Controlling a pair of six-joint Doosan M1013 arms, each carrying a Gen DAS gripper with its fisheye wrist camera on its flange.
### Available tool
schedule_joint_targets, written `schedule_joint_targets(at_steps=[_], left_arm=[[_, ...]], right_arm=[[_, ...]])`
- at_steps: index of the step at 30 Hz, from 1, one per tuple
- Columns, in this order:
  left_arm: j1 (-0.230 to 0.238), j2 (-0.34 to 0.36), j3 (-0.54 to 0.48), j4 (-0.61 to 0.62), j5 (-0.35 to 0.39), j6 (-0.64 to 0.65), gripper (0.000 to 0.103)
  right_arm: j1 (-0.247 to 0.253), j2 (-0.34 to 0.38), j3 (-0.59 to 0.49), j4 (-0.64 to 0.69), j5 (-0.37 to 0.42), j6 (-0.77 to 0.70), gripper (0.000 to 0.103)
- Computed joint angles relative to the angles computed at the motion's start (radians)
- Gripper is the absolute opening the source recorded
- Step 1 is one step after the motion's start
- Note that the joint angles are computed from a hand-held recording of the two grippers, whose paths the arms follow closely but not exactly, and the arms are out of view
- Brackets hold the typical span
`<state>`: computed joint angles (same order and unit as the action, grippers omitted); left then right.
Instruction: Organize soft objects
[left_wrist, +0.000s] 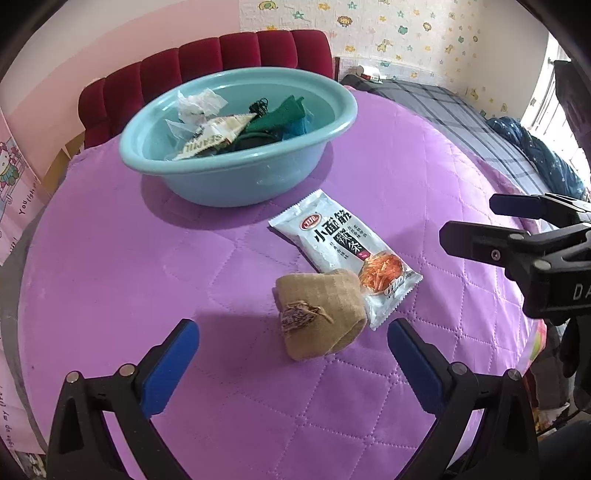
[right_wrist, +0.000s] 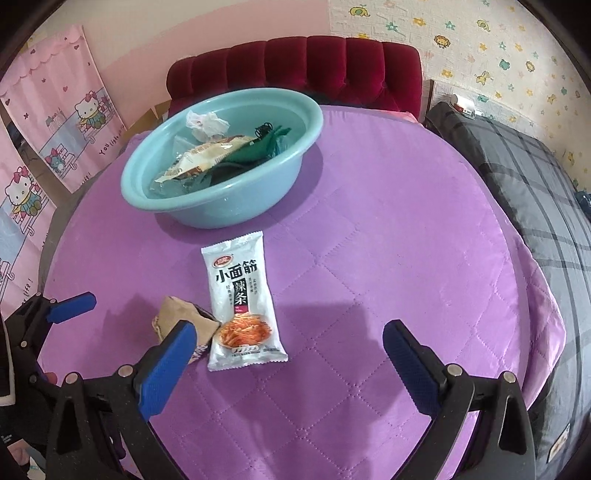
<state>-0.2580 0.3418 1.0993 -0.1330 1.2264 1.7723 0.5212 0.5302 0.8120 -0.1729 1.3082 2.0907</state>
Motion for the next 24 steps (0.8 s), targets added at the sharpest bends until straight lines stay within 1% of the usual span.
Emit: schedule_joint_targets(at_steps=[8, 11, 12, 14, 15, 16, 17, 18, 19, 20, 21, 24], left_arm=[[-0.01, 0.018, -0.005, 0.004, 0.008, -0.026, 0.103], [-0.011, 0.026, -0.007, -0.006, 0.007, -0.032, 0.103], [-0.011, 0.027, -0.007, -0.01, 0.007, -0.031, 0.102], [-0.009, 0.033, -0.012, -0.023, 0.018, -0.03, 0.097], [-0.008, 0.035, -0.015, -0.034, 0.025, -0.029, 0.088], [-0.008, 0.036, -0.016, -0.037, 0.029, -0.027, 0.076], [-0.008, 0.04, -0.021, -0.041, 0.034, -0.024, 0.067], [-0.005, 0.043, -0.024, -0.06, 0.04, -0.017, 0.045], [-0.001, 0.044, -0.025, -0.078, 0.045, -0.017, 0.029], [0.002, 0.045, -0.027, -0.089, 0.049, -0.023, 0.028], [0.005, 0.044, -0.027, -0.093, 0.049, -0.026, 0.023], [0.011, 0.033, -0.023, -0.081, 0.037, -0.022, 0.021]], right_arm=[[-0.013, 0.002, 0.017, 0.031, 0.013, -0.02, 0.103], [-0.017, -0.001, 0.028, 0.038, 0.005, -0.024, 0.103], [-0.017, -0.004, 0.033, 0.037, 0.001, -0.023, 0.103], [-0.02, -0.005, 0.038, 0.045, -0.001, -0.025, 0.103], [-0.022, -0.003, 0.037, 0.05, 0.005, -0.028, 0.103], [-0.023, -0.003, 0.039, 0.054, 0.005, -0.029, 0.103], [-0.024, -0.002, 0.04, 0.059, 0.006, -0.031, 0.103], [-0.025, -0.001, 0.039, 0.063, 0.008, -0.034, 0.103], [-0.025, 0.0, 0.038, 0.066, 0.008, -0.036, 0.103], [-0.025, 0.002, 0.036, 0.069, 0.008, -0.039, 0.103], [-0.026, 0.005, 0.031, 0.072, 0.011, -0.042, 0.103], [-0.025, 0.016, 0.013, 0.083, 0.018, -0.054, 0.103]])
